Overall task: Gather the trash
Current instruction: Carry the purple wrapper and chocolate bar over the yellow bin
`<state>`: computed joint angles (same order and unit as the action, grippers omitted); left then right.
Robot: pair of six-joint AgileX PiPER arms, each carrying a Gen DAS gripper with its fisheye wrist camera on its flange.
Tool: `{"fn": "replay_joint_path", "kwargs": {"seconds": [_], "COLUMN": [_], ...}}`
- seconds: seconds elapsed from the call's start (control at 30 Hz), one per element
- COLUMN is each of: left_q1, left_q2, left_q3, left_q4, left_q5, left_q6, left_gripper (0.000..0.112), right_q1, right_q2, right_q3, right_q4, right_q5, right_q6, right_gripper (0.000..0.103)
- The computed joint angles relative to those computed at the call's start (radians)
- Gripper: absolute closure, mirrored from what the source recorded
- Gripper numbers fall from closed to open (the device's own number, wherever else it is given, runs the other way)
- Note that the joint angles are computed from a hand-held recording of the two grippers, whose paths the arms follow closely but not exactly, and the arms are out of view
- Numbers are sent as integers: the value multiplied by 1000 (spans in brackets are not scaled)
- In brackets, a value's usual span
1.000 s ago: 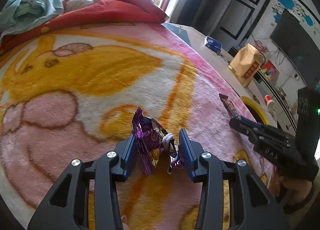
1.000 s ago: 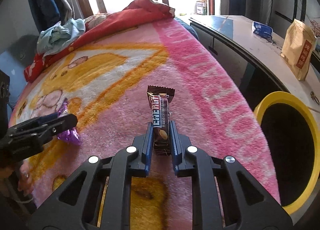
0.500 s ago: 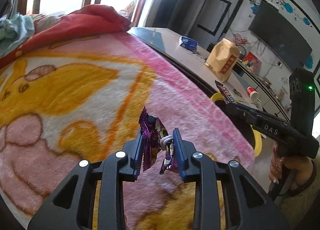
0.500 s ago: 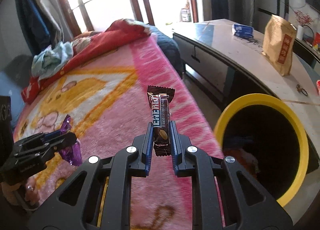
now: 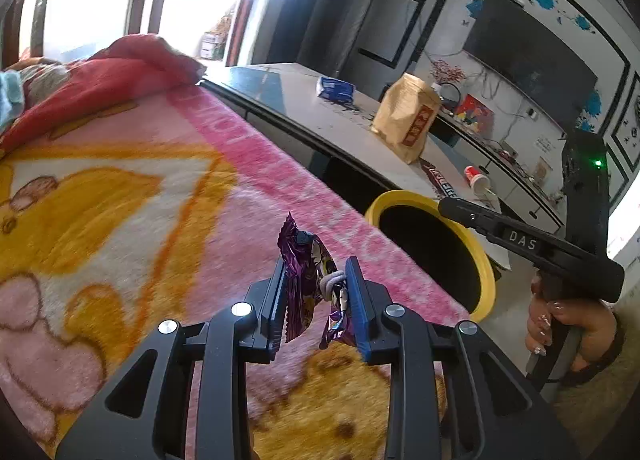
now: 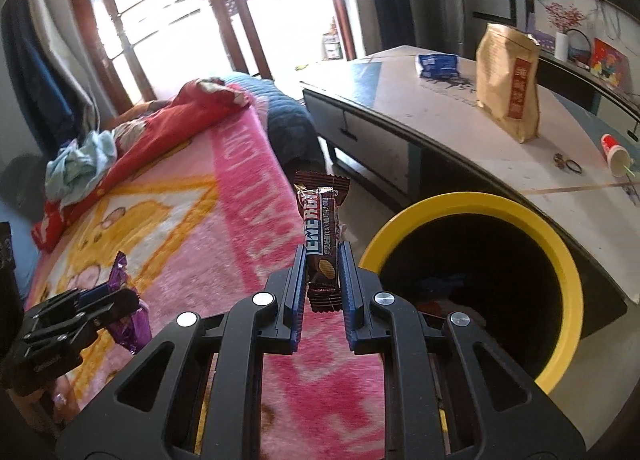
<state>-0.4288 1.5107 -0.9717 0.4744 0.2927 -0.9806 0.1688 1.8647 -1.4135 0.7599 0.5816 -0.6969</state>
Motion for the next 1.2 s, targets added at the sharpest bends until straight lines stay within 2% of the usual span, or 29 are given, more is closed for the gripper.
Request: {"fn": "replay_joint_path", "kwargs": {"seconds": [0.2,0.57,1.2], "left_q1": [-41,-95,-133], "left_q2": [57,191,485], "left_q3": [-73,-251,-647], "left_q4": [-11,-107,-316], "left_q5": [6,28,150], "left_q6": [24,166,451], "left_gripper": [85,85,85], "right_q1": [-51,-135,-276], "right_q2": [2,14,108], "right_q3": [0,-3,-43], "right_q4": [23,37,2], "right_q5": [3,3,54], "right_q6": [-5,-7,58], "right_gripper": [92,92,91]}}
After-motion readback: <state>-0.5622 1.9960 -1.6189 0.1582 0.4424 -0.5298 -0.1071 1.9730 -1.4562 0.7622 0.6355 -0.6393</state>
